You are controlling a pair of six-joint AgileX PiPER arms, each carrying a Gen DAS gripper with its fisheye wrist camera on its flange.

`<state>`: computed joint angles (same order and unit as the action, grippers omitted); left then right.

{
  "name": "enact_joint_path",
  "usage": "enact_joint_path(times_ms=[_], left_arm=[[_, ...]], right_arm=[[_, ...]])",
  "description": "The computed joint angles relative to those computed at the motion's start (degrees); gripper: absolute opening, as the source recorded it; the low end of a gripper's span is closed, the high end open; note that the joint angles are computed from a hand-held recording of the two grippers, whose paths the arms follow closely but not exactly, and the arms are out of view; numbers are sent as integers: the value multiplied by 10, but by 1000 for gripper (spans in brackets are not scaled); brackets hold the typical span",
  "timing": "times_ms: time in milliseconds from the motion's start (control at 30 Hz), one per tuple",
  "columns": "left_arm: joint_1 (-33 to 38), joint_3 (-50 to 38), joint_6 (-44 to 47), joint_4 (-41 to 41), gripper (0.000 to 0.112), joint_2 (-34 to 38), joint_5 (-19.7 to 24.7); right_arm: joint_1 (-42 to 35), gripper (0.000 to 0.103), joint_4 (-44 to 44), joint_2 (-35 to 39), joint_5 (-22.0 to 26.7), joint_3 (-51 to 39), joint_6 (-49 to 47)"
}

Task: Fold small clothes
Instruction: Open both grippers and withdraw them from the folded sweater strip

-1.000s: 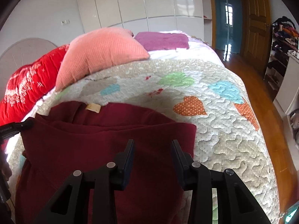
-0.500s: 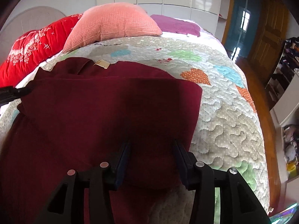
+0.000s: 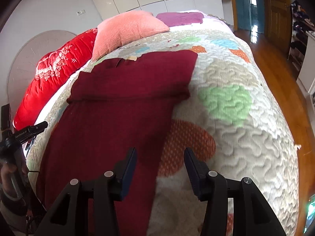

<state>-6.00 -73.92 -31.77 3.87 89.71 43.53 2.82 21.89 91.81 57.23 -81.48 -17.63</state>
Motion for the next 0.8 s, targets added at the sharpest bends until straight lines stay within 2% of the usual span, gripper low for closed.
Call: enact_joint_path(times_ms=[100, 233, 433, 667, 800], left_arm=[[1, 53, 1, -15, 55, -39, 4], [-24, 94, -33, 33, 55, -84, 30], [-42, 144, -47, 57, 55, -158, 72], [-30, 230, -26, -25, 56, -199, 28], [-50, 233, -61, 5, 56, -196, 17]], right_arm=[[-33, 51, 43, -43, 15, 57, -35], [-55, 60, 69, -85, 37, 103, -66], [-58, 61, 95, -119, 73, 143, -95], [-44, 66, 106, -142, 57, 207, -101], [-49, 66, 120, -144, 57, 215, -106]])
